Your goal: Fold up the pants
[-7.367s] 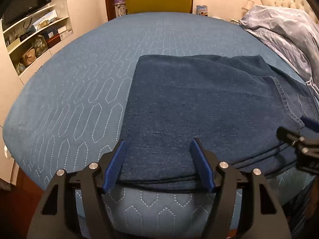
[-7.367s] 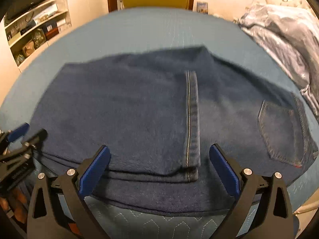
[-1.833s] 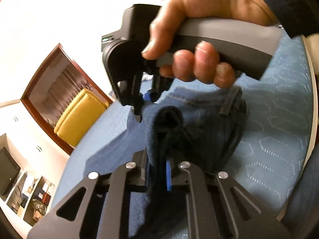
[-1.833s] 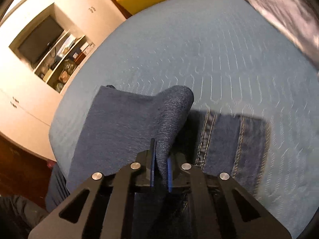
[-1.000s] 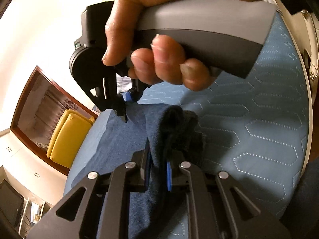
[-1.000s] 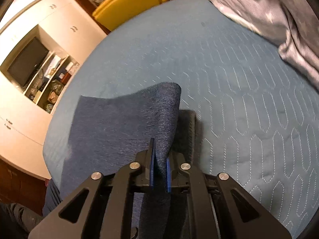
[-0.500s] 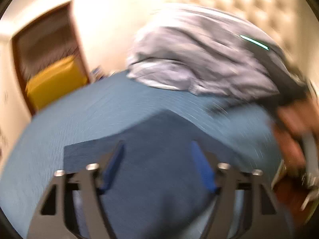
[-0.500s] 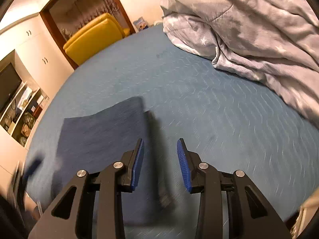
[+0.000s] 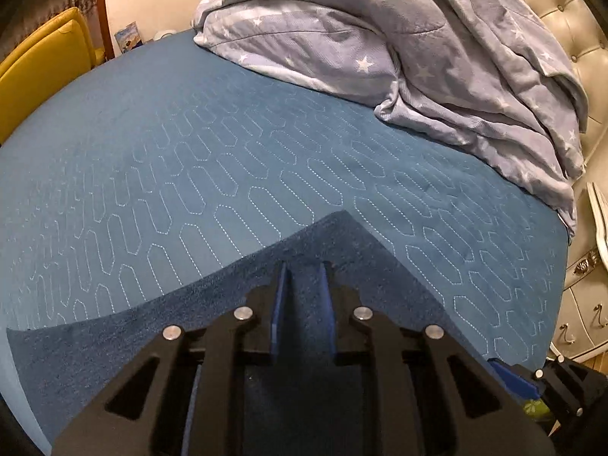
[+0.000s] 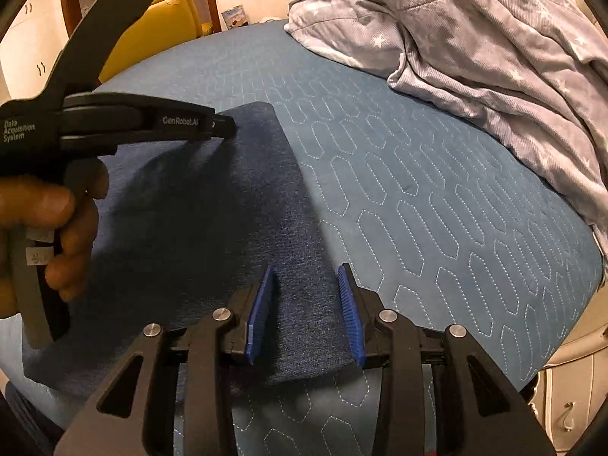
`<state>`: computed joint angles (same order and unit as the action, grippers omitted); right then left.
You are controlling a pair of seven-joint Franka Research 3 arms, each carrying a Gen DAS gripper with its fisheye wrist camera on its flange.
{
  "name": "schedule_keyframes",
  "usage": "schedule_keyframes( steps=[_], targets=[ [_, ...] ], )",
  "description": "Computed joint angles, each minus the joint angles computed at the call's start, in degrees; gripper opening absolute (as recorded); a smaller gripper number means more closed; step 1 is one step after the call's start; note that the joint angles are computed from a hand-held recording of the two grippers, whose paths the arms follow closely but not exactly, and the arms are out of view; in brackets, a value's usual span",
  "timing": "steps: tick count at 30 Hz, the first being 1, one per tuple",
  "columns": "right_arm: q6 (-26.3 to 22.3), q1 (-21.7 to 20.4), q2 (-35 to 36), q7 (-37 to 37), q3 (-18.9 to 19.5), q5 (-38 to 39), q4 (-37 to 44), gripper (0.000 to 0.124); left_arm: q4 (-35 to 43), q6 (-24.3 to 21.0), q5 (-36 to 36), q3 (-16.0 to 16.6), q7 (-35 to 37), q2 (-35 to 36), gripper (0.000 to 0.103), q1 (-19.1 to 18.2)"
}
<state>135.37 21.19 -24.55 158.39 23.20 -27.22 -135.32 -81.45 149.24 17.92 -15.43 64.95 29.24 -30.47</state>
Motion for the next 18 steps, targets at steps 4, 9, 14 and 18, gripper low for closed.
schedule_keyframes(
  steps=[4,9,14,18],
  targets=[
    [-0.2,0.3,-0.2,-0.5,-0.1,0.2,-0.2,0.035,-2.1,1.0,-2.1,-0.6,-2.0,-2.2,0.019,0.8],
    [-0.6,0.1,0.0,0.1,0.4,-0.5,0.1,0.035,-15.1,6.6,1.2,0.8,-10.0,-11.9,0.062,0.8],
    [-0.5,0.2,-0.1,0.1,0.1,-0.5,-0.1,0.035,-24.7,5.8,1.9,-0.7,-15.0,-18.5,0.083,2.0],
    [-1.2,0.4,0.2,-0.3,0.1,-0.5,0.3,0.037,-28.3,3.8,3.4,-1.5,-17.2,-20.0,0.093,2.6]
  ],
)
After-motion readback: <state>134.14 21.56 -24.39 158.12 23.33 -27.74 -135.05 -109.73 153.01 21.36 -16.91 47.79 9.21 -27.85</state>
